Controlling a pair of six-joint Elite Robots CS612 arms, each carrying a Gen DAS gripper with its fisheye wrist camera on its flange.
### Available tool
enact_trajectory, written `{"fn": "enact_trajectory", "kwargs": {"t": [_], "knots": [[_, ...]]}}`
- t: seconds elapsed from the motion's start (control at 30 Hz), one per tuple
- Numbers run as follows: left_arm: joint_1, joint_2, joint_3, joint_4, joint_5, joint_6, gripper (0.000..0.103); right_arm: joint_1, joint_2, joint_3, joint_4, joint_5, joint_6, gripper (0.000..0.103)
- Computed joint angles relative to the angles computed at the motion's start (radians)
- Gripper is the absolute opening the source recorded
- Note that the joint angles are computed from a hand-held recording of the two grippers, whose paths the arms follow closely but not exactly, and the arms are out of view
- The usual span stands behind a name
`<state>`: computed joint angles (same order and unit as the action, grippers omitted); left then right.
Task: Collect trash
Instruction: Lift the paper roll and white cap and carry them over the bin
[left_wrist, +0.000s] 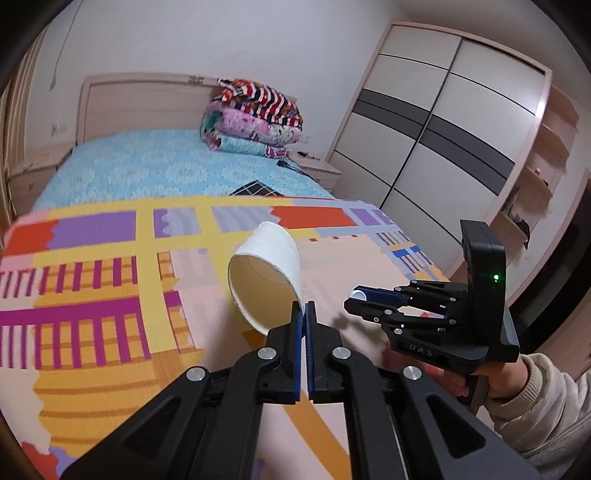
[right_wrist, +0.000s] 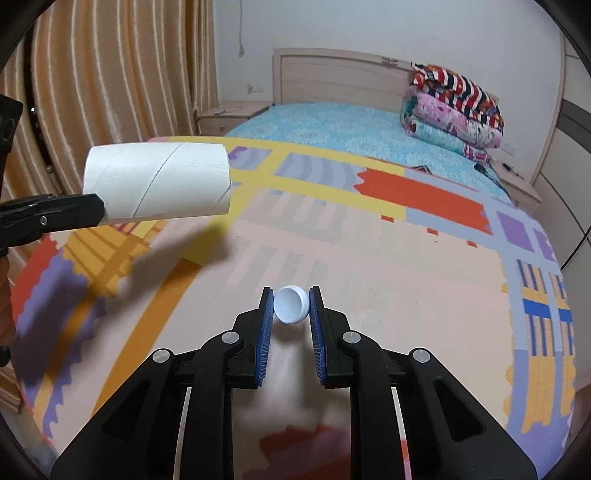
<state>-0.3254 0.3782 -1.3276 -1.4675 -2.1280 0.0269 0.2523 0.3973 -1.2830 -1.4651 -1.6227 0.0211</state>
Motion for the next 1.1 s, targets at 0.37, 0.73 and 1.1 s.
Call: {"fn": "enact_trajectory", "kwargs": {"t": [0.37,0.73,1.1], "knots": [[-0.023,0.031,-0.156,0.071,0.060,0.038,0.001,0.009,0.030,-0.118,0.030,0.009,-0.010,0.020],[-0.044,0.071,-0.322,0.175,0.115,0.065,0.001,0.043,0.072,-0.259,0.057,0.013,-0.069,0.020],[-0.056,0.111,-0.461,0.334,0.135,0.045,0.001,0.068,0.125,-0.396,0.145,0.076,-0.079,0.020]]}}
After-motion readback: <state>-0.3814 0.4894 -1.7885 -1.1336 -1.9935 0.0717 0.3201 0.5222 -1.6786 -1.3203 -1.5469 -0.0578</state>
